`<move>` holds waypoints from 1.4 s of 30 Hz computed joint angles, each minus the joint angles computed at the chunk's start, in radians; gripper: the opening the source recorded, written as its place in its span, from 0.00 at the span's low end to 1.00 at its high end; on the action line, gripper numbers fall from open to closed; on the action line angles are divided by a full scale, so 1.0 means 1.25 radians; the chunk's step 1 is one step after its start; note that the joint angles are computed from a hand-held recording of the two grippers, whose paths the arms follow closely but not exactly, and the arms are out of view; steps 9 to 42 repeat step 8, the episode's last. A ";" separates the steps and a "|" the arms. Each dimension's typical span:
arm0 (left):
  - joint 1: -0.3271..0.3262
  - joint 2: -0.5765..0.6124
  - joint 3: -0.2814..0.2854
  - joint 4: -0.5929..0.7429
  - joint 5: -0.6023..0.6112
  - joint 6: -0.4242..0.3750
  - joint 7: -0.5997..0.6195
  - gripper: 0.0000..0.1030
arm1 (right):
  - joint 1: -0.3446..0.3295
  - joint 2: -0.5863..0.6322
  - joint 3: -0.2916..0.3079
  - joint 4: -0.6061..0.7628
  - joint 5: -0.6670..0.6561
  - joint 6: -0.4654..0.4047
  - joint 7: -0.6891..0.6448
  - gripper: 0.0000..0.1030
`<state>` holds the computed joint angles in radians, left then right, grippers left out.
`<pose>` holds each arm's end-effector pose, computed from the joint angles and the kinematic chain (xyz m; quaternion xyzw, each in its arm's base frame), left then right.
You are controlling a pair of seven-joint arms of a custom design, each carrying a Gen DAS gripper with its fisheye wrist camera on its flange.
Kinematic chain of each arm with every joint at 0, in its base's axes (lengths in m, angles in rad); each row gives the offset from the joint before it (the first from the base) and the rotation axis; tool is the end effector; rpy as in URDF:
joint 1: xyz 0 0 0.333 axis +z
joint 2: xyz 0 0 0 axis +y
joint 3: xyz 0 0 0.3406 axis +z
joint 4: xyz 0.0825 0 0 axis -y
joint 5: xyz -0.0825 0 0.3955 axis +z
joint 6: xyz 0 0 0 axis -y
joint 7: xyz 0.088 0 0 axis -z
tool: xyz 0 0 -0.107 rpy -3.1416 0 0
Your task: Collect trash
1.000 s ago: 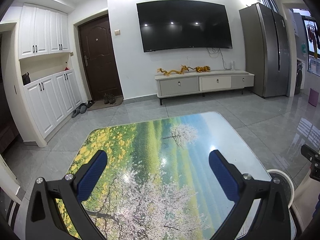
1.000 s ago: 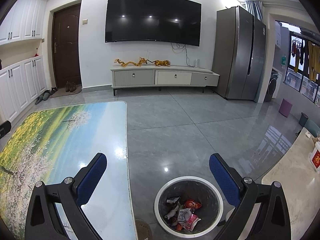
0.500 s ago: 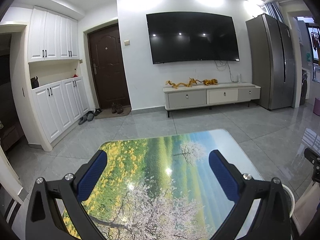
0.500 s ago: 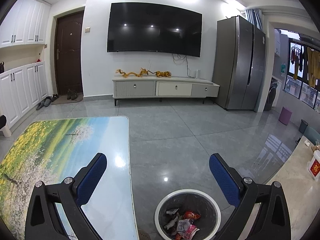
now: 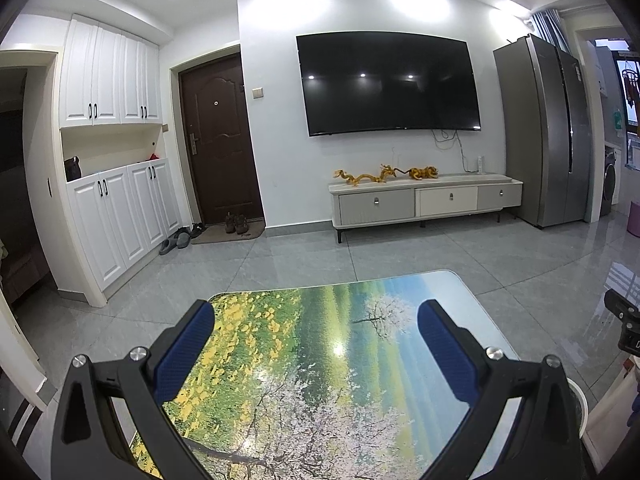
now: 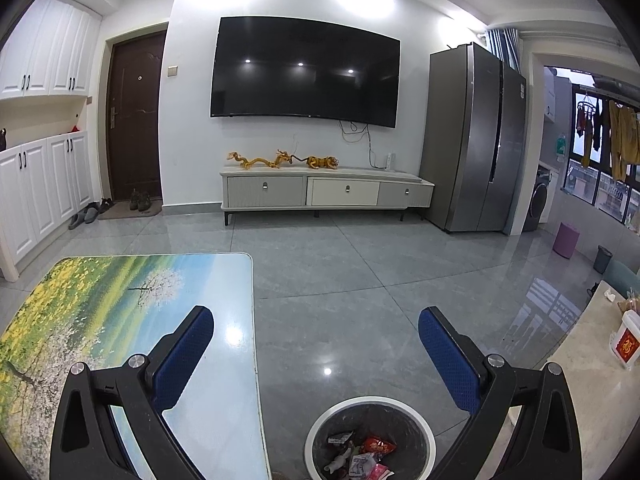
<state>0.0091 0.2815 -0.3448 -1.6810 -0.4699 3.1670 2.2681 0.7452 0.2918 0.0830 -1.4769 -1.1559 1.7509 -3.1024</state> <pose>0.6796 -0.1572 0.6032 -0.4265 0.7006 -0.4454 0.3590 0.5243 0.4378 0.5810 -0.4177 0.7404 -0.4807 0.2152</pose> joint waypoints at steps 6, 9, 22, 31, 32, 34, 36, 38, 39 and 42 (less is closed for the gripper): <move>0.015 0.019 -0.014 0.036 -0.009 -0.025 0.012 0.99 | -0.002 0.008 -0.003 0.016 0.008 0.000 -0.014 1.00; 0.032 0.026 -0.032 0.050 -0.027 -0.039 0.033 0.99 | -0.002 0.011 -0.005 0.023 0.012 -0.005 -0.019 1.00; 0.032 0.026 -0.032 0.050 -0.027 -0.039 0.033 0.99 | -0.002 0.011 -0.005 0.023 0.012 -0.005 -0.019 1.00; 0.032 0.026 -0.032 0.050 -0.027 -0.039 0.033 0.99 | -0.002 0.011 -0.005 0.023 0.012 -0.005 -0.019 1.00; 0.032 0.026 -0.032 0.050 -0.027 -0.039 0.033 0.99 | -0.002 0.011 -0.005 0.023 0.012 -0.005 -0.019 1.00; 0.032 0.026 -0.032 0.050 -0.027 -0.039 0.033 0.99 | -0.002 0.011 -0.005 0.023 0.012 -0.005 -0.019 1.00; 0.032 0.026 -0.032 0.050 -0.027 -0.039 0.033 0.99 | -0.002 0.011 -0.005 0.023 0.012 -0.005 -0.019 1.00; 0.032 0.026 -0.032 0.050 -0.027 -0.039 0.033 0.99 | -0.002 0.011 -0.005 0.023 0.012 -0.005 -0.019 1.00; 0.032 0.026 -0.032 0.050 -0.027 -0.039 0.033 0.99 | -0.002 0.011 -0.005 0.023 0.012 -0.005 -0.019 1.00; 0.032 0.026 -0.032 0.050 -0.027 -0.039 0.033 0.99 | -0.002 0.011 -0.005 0.023 0.012 -0.005 -0.019 1.00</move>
